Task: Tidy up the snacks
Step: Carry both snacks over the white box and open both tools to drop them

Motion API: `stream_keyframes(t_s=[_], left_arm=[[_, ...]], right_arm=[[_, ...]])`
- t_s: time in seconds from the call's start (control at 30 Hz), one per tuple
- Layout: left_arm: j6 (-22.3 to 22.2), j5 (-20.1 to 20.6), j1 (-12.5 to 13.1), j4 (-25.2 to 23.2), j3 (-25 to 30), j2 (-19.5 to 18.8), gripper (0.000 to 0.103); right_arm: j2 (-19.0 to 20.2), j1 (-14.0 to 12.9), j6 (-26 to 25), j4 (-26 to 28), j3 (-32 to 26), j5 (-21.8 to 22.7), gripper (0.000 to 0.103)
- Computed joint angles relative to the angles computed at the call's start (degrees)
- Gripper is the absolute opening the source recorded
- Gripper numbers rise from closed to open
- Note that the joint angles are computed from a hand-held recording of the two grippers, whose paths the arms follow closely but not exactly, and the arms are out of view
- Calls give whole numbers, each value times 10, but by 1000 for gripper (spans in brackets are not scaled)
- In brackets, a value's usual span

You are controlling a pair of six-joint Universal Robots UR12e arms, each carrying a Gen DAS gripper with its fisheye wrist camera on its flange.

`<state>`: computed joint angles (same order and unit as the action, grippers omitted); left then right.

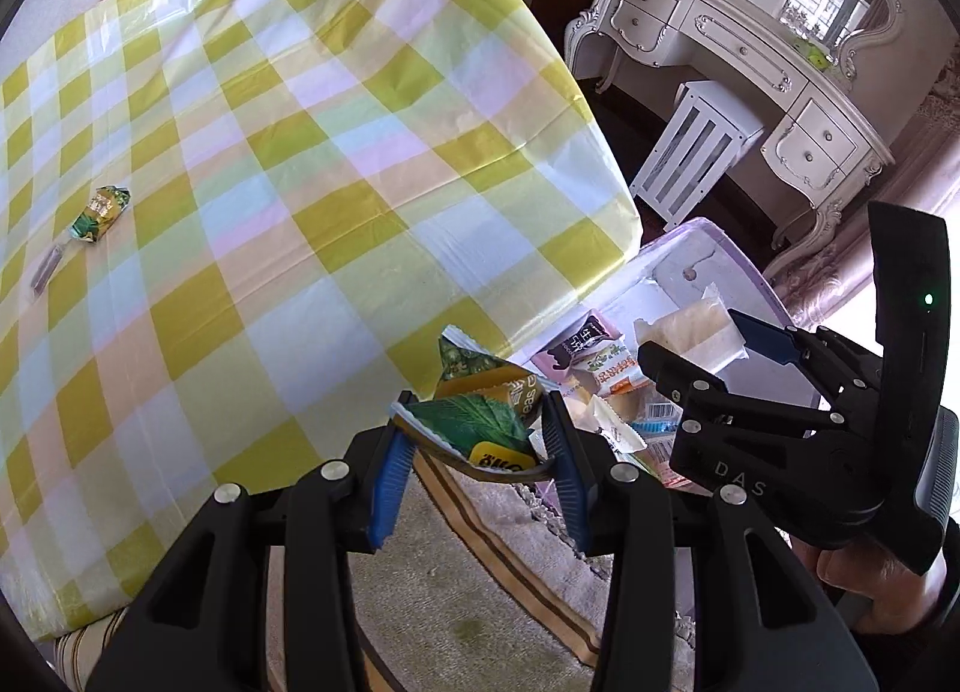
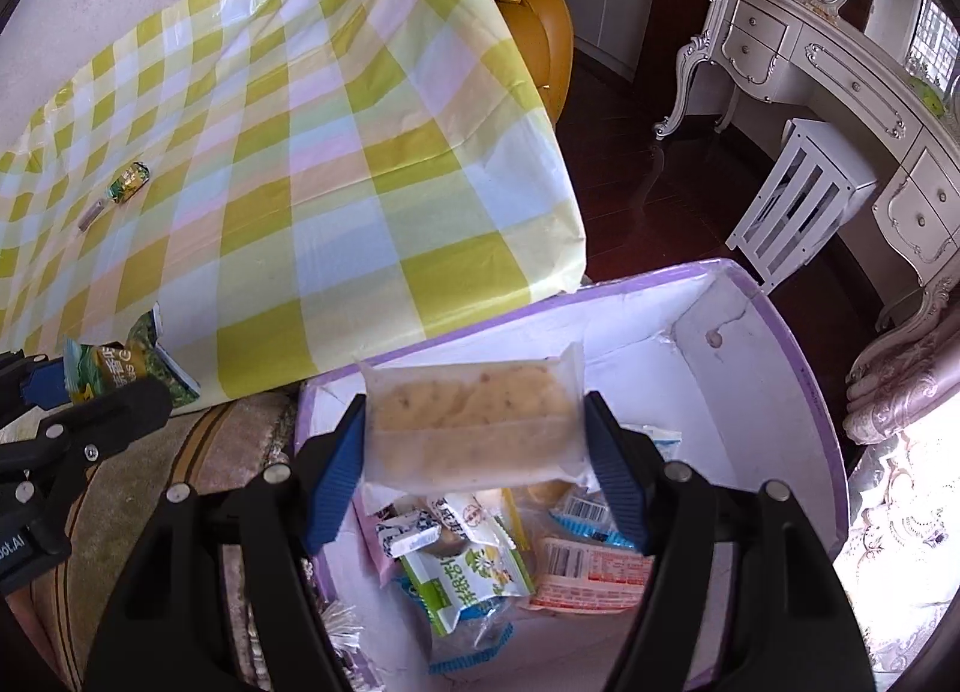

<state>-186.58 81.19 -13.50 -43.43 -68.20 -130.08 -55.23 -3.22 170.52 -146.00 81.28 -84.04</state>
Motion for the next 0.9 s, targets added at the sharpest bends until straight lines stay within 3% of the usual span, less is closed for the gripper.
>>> stream_keyframes(t_s=[0.3,0.47,0.73,0.87,0.9], left_arm=[[57,-19,-25,-79,82,-49,41],[70,-28,-34,-125,134,-79,42],[80,-52,-42,-197,206,-123,44],[83,-64,-44,-214,226,-135,54],[82,-63,-45,-213,227,-136,62]], right_arm=[[1,-30,38,8,11,-33,70],[6,-41,58,-1,15,-67,70],[13,-55,83,4,15,-84,73],[15,-59,95,8,15,-91,76],[15,-60,99,8,15,-93,76]])
